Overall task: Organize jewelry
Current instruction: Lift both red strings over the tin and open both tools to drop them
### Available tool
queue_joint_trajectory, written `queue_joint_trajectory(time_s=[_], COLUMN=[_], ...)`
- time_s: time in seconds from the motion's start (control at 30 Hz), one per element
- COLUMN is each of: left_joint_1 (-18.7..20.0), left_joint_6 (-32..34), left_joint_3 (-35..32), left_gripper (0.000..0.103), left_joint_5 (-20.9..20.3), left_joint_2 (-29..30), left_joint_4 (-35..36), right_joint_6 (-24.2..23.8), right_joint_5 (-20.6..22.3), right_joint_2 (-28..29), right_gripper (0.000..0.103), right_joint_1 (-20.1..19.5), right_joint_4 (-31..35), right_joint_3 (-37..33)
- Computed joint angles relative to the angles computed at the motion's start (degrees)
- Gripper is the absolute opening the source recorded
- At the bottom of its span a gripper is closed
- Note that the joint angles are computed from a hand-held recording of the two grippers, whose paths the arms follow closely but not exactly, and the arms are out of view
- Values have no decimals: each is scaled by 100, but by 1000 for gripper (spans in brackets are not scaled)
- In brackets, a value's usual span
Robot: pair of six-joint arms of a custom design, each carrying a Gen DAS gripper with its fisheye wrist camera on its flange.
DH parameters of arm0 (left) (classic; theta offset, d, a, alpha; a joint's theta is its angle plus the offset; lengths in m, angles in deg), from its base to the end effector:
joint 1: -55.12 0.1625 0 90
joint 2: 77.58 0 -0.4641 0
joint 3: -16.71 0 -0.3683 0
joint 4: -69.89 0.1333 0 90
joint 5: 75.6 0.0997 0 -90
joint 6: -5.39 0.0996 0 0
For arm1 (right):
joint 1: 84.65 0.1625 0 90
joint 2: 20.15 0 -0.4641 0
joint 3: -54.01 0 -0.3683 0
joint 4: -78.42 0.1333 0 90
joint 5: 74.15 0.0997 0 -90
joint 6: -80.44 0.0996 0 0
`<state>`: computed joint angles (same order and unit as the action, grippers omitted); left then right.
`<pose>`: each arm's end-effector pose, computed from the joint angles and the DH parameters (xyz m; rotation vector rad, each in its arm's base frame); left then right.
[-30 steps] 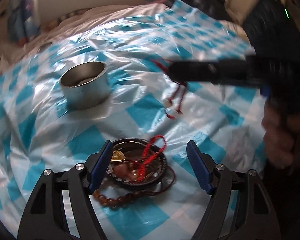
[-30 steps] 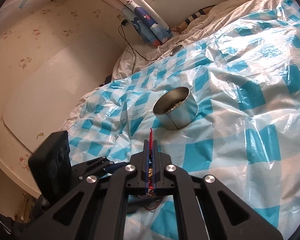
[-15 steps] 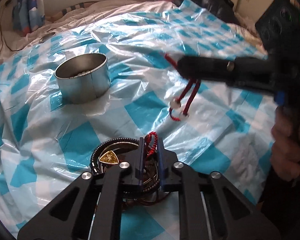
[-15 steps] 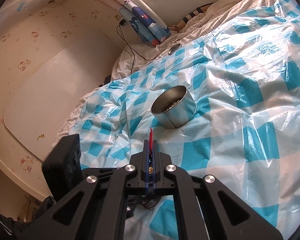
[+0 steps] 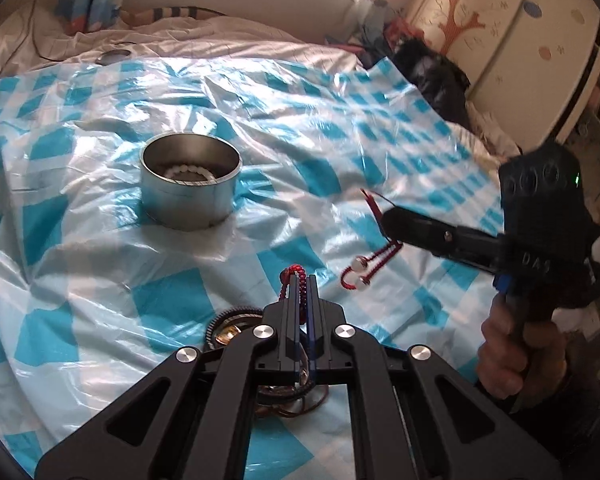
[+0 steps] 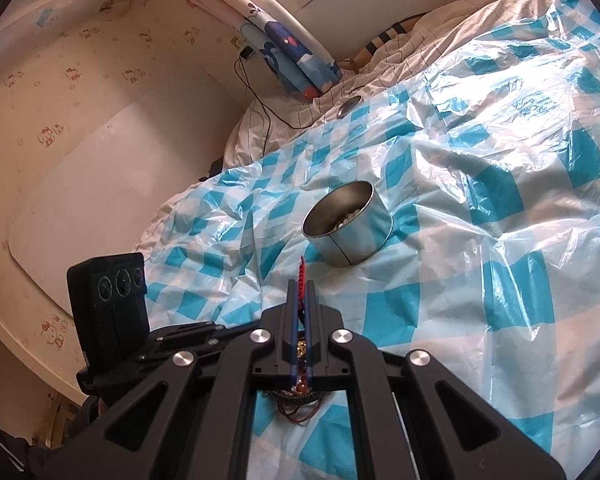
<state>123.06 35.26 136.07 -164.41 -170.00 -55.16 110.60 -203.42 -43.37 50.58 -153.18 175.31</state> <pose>-0.0328 -0.4415 0.3748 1.3568 2.7914 -0.2173 0.4045 -0.3023 -0.0064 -0.0270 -2.7181 1.4370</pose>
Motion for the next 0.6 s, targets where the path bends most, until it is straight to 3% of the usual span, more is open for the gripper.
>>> queue_joint_trajectory(time_s=[0.27, 0.6], left_joint_1=[-69, -41], left_joint_6=[30, -167], left_joint_3=[-24, -222], left_gripper=[2, 2], left_joint_5=[80, -226], left_joint_2=[-22, 156], left_joint_4=[-434, -899], right_joint_6=[-72, -238], right_joint_5=[9, 165], right_joint_2=[-5, -29], right_gripper=[3, 3], right_joint_1=[-44, -152], right_joint_4=[-159, -435], right_joint_3=[-53, -141])
